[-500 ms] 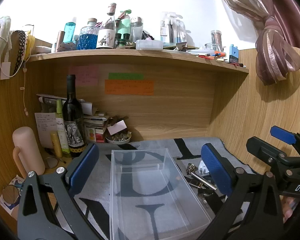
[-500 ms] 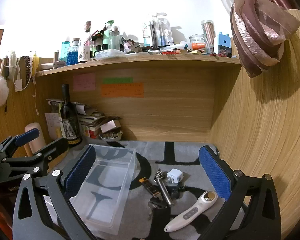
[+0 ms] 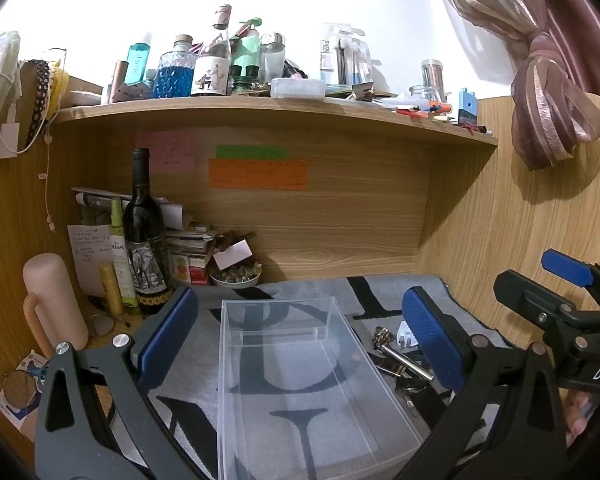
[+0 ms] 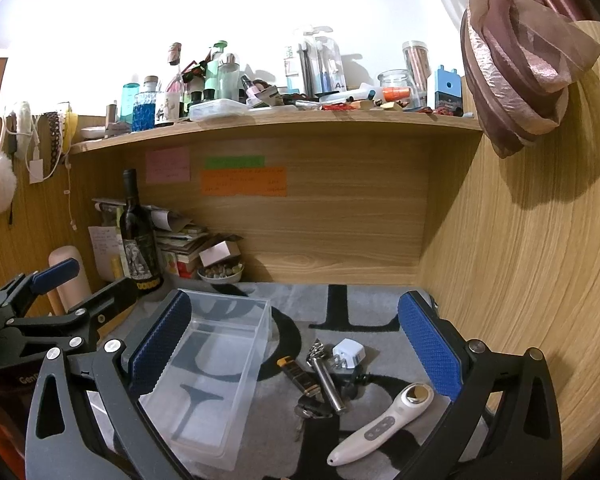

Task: Organize rigid objects
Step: 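Move both tools toward the clear box and the objects beside it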

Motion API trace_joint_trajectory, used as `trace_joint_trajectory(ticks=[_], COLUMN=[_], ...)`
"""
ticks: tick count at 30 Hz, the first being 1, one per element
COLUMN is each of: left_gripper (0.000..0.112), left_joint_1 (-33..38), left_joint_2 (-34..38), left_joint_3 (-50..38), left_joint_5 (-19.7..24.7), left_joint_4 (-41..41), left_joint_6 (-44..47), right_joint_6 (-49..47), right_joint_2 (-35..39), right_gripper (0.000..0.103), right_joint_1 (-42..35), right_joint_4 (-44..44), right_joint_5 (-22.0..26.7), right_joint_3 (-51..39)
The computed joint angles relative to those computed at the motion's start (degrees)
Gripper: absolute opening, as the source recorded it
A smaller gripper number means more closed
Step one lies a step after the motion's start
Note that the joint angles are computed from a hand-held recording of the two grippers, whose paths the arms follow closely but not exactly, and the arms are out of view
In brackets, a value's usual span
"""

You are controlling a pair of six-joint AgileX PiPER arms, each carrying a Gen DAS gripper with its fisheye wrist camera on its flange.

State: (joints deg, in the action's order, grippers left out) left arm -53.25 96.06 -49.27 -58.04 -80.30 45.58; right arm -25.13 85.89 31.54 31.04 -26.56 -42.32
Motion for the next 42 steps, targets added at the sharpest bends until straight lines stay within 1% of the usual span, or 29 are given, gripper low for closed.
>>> trace_joint_trajectory(ticks=[5, 17, 20, 22, 23, 26, 27, 31, 32, 33, 34, 36, 37, 39, 40, 42], left_gripper=[0.103, 0.103, 0.103, 0.093, 0.084, 0.081, 0.078, 0.072, 0.069, 0.063, 0.06, 0.051, 0.05, 0.043, 0.042, 0.039], left_joint_1=[-0.07, 0.16, 0.65, 1.05, 1.43, 3.68, 4.18, 7.52, 8.83, 10.39, 11.47, 14.2, 15.82, 18.04, 19.66, 22.26], left_joint_2=[0.08, 0.34, -0.22, -0.47, -0.57, -1.07, -1.24, -1.8, -1.89, -2.02, -2.02, -1.42, -0.72, 0.59, 1.5, 2.79], left_joint_3=[-0.07, -0.3, 0.52, 0.85, 0.69, 1.06, 1.5, 2.87, 3.27, 3.47, 3.59, 3.59, 3.42, 2.94, 2.67, 2.15], left_joint_5=[-0.07, -0.14, 0.69, 1.6, 2.28, 5.68, 6.34, 10.05, 11.55, 13.48, 14.77, 17.63, 19.35, 22.05, 24.49, 29.27], left_joint_4=[-0.02, 0.61, 1.68, 1.63, 0.97, 0.15, 0.22, -0.84, -1.01, -1.65, -2.21, -3.95, -4.88, -5.72, -5.67, -5.22], left_joint_6=[-0.08, -0.19, -0.92, -0.95, -0.13, 0.74, 0.42, 1.43, 1.6, 2.18, 2.5, 3.66, 4.76, 6.29, 7.01, 8.21], right_joint_6=[-1.79, -2.16, -1.74, -0.79, -0.03, 1.94, 3.14, -0.73, -2.1, -2.84, -3.18, -3.83, -4.13, -5.43, -6.84, -12.68], right_joint_2=[0.11, 0.5, 0.93, 1.62, 1.94, 3.08, 3.54, 6.08, 6.83, 7.36, 8.0, 9.42, 10.28, 11.73, 12.5, 14.49], right_gripper=[0.103, 0.103, 0.103, 0.103, 0.103, 0.103, 0.103, 0.103, 0.102, 0.099, 0.097, 0.088, 0.087, 0.084, 0.083, 0.081], right_joint_1=[0.45, 0.73, 0.49, 0.09, -0.17, -1.04, -1.56, -2.84, -3.22, -3.64, -4.13, -5.33, -5.91, -6.81, -7.2, -7.81], right_joint_4=[1.48, 1.72, 1.37, 0.47, -0.26, -2.12, -3.56, -0.62, 0.56, 1.45, 2.12, 3.07, 3.46, 4.78, 6.12, 11.64], right_joint_5=[0.31, 0.32, 1.69, 2.8, 3.03, 3.82, 4.23, 5.75, 6.4, 7.08, 7.93, 10.77, 12.01, 13.67, 14.62, 16.41], right_joint_3=[-0.58, -1.0, -1.75, -2.48, -2.66, -3.05, -3.22, -4.36, -4.88, -5.25, -5.8, -7.43, -8.29, -9.7, -10.55, -12.79])
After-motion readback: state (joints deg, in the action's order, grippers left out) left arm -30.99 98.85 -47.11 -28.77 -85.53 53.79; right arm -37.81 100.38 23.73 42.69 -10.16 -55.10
